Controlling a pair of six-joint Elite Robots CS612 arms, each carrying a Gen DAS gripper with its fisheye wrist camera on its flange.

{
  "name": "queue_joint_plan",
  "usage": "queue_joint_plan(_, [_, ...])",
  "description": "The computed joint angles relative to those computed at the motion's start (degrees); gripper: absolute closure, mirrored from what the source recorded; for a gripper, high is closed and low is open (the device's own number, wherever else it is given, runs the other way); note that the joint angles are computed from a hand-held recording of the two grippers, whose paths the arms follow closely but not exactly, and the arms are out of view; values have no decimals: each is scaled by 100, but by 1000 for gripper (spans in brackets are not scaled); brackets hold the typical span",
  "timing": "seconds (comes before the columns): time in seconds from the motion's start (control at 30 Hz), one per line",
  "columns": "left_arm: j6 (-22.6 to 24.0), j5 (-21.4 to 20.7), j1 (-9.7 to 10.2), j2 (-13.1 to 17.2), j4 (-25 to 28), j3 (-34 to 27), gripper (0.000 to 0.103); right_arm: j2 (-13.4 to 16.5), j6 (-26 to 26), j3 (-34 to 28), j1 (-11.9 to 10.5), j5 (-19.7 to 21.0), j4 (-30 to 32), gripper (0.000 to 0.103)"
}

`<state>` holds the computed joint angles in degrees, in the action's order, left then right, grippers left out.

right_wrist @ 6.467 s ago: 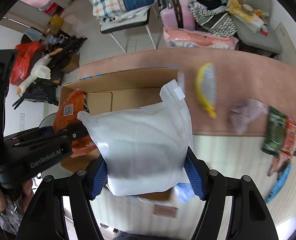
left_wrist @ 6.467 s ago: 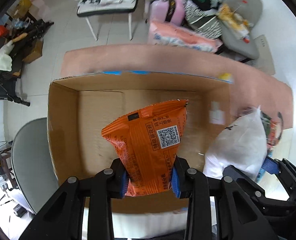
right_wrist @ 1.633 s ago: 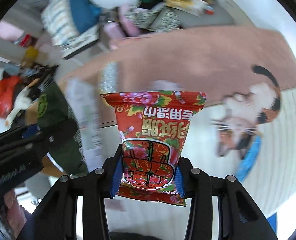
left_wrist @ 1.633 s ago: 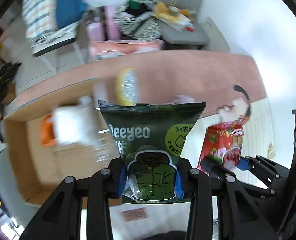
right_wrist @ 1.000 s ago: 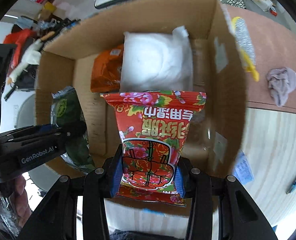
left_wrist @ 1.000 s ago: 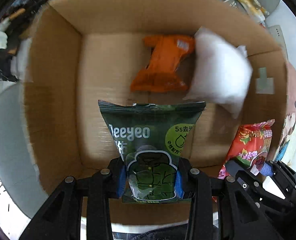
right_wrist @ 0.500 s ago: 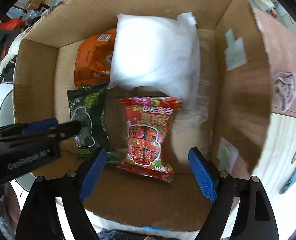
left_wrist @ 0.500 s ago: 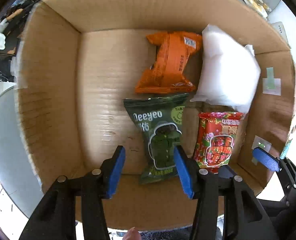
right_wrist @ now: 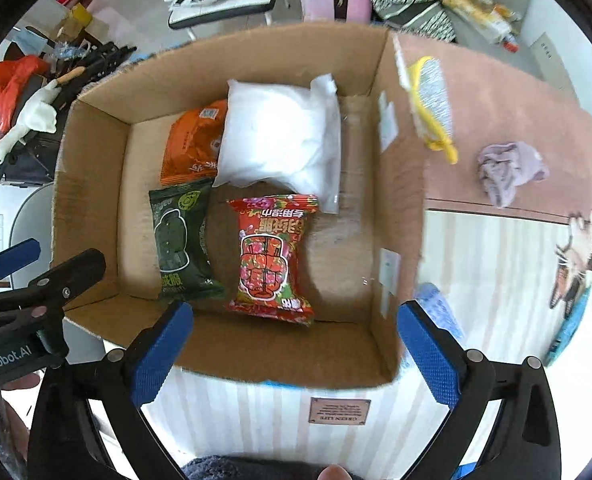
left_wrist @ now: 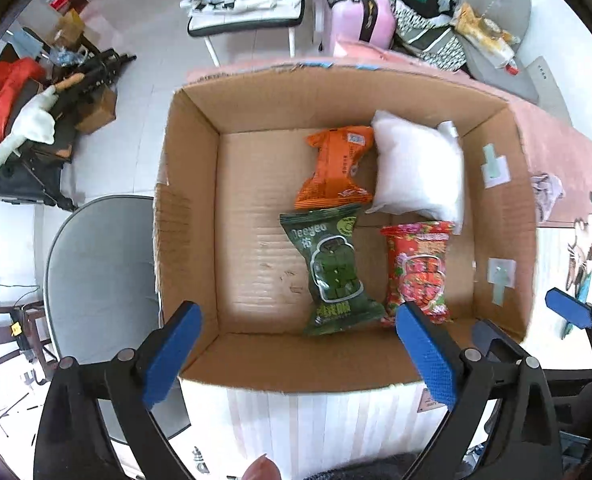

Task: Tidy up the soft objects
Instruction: 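Grasp the blue-white wipes pack with right tool while left tool grasps lilac towel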

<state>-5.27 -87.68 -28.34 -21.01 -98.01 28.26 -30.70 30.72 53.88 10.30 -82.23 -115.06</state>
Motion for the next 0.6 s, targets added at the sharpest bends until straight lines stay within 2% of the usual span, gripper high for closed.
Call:
queue_joint_plan(0.17, [-95,26,-25,-472,-771,849,3,-386,-96,393,85,-425,-327,0])
queue_joint_plan(0.27, [-154,23,-32,-721,-1109,1244,2,-582,-109,640,114,-492,-586,0])
queue_joint_plan(0.47, [-180,38,-81,-1013,-1477,1627,1,-896,-57,1094,98,-240,-1110,0])
queue_joint_plan(0.6, [-20,419,-241,-1131,-1815,1790,1,-1120,141,1544,13,-21,-1659,0])
